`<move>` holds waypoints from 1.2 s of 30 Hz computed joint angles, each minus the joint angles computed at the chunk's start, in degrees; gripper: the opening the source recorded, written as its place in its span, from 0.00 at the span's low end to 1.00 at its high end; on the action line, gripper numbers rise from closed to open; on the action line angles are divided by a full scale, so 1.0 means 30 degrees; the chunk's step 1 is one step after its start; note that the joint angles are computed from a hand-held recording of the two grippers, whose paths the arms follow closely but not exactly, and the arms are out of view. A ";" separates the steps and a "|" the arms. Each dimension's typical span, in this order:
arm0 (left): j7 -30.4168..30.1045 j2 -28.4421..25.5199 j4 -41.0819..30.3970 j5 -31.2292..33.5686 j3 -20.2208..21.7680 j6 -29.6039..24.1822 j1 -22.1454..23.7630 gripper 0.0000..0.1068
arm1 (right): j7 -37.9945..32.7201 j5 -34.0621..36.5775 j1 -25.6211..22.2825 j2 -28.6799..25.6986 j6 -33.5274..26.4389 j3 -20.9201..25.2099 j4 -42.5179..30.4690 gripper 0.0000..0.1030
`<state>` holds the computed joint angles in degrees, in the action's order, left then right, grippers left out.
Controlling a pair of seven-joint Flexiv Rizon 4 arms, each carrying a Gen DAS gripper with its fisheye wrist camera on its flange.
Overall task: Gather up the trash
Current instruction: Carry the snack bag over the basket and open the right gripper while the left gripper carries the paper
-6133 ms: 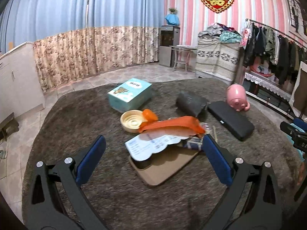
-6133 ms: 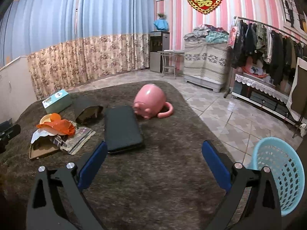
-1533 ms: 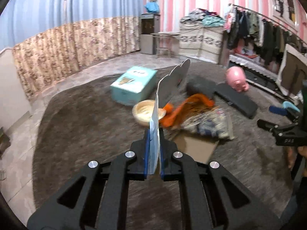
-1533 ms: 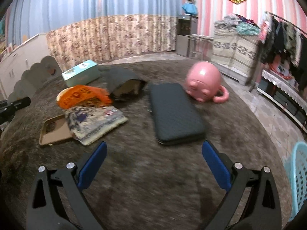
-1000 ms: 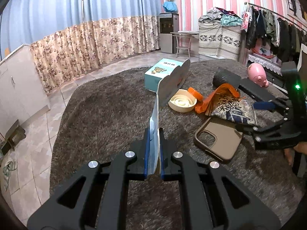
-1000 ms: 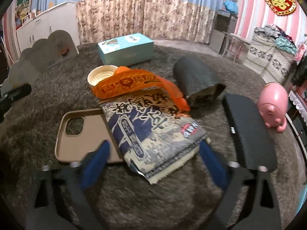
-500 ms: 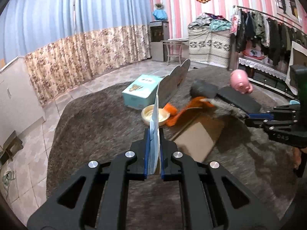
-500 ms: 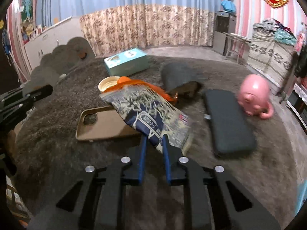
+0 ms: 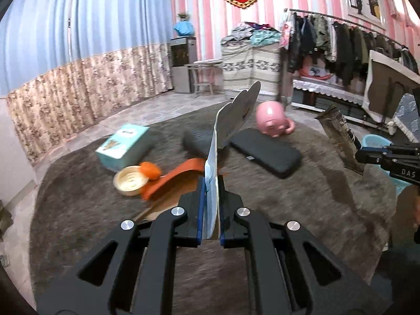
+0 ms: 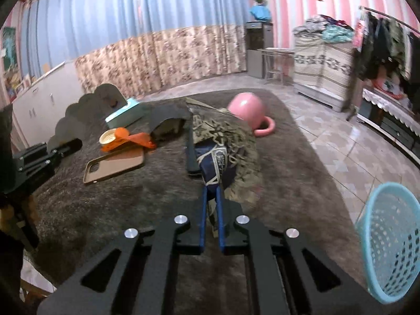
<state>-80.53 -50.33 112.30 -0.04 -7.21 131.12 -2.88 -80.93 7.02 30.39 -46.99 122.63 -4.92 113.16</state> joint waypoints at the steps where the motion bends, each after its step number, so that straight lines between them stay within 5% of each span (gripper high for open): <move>1: -0.0065 -0.0058 -0.0189 0.0091 -0.0243 -0.0240 0.0007 0.07 | -0.0012 0.0195 0.0008 0.0046 0.0116 -0.0120 0.0163 0.06; 17: 0.1136 -0.1487 -0.4187 0.0306 -0.1613 -0.2542 -0.2294 0.07 | -0.0316 0.2855 -0.1278 0.1117 0.1862 -0.1042 0.2059 0.06; 36: 0.4376 -0.5782 -1.3038 -0.0102 -0.3826 -0.8456 -0.6313 0.07 | 0.1073 0.2583 -0.5757 0.0274 0.2860 -0.0829 0.2875 0.06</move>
<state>-67.41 -67.68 73.19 -0.34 -18.69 105.76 -21.82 -77.71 14.77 13.12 -46.17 131.21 -7.41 121.79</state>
